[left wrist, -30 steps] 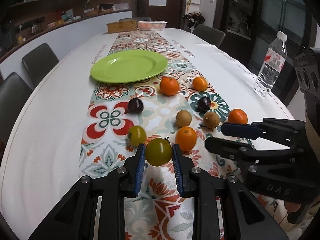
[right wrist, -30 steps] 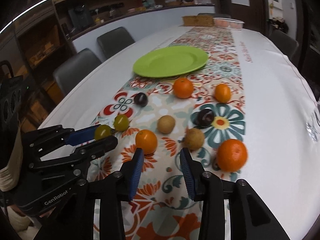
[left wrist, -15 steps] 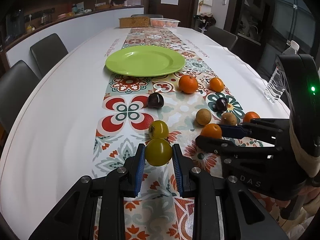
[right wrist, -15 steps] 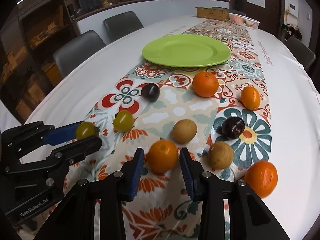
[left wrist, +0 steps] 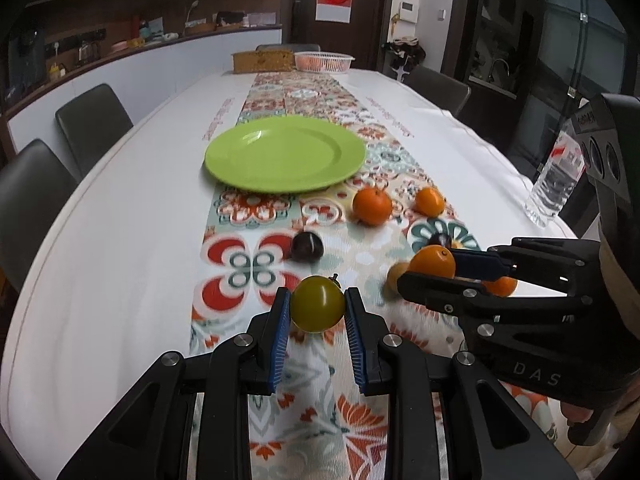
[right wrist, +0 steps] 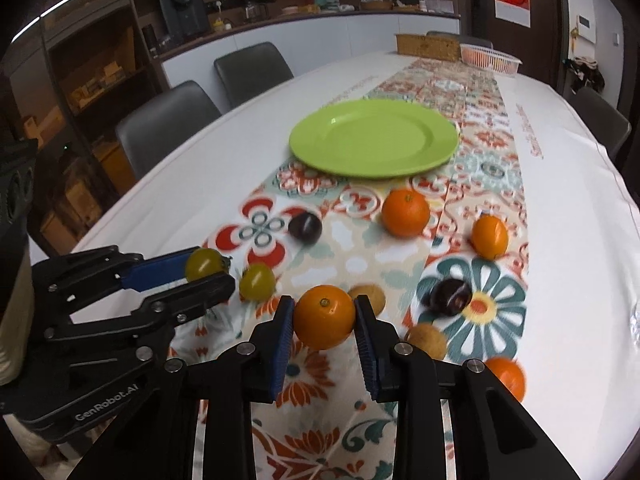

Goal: Organize fruits
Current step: 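Carry the tomato and orange toward the green plate with both tools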

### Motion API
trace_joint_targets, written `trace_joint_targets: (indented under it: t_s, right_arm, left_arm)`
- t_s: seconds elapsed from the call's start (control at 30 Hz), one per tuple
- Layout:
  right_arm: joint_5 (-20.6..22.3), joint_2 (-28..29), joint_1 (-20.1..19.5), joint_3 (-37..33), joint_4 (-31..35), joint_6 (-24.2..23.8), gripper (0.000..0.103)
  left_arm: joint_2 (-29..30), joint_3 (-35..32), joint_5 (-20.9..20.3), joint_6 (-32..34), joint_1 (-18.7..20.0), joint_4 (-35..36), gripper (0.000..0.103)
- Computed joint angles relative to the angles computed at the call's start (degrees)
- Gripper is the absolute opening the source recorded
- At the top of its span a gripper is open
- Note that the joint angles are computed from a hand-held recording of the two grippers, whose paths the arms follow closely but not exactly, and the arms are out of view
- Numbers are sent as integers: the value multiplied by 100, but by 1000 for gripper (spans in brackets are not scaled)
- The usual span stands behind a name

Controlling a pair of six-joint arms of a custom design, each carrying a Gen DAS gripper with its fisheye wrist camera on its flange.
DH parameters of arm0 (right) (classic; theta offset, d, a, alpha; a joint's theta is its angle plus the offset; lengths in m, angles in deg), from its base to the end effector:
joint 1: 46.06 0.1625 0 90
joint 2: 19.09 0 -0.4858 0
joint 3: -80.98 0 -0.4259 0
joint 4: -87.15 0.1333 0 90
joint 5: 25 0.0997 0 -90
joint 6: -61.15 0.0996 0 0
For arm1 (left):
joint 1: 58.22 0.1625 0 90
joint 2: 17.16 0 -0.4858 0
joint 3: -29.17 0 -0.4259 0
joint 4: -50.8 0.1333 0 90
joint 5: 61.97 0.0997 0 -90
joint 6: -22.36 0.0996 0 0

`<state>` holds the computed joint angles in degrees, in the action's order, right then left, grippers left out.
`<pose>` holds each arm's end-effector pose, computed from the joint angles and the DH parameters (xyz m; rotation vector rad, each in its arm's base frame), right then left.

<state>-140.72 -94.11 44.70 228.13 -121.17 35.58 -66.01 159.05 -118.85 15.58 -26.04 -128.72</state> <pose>0.0952 -0.3888 0.2363 0.3194 -2.3921 0.8826 -0.3207 -0.4236 0.0398 1.0966 2.4337 -0.5915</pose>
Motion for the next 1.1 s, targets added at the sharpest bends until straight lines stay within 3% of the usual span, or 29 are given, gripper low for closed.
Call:
trace_joint_targets:
  t_s: [0.37, 0.6, 1.1]
  right_arm:
    - [29, -326, 203, -559, 348, -144, 31]
    - [-71, -316, 232, -1183, 942, -304, 31]
    - [-52, 114, -164, -2435, 2496, 91, 31]
  left_arm:
    - [93, -621, 82, 676, 51, -237, 27]
    - [339, -1353, -45, 904, 364, 262, 27]
    - [875, -2658, -607, 706, 1040, 1586, 27]
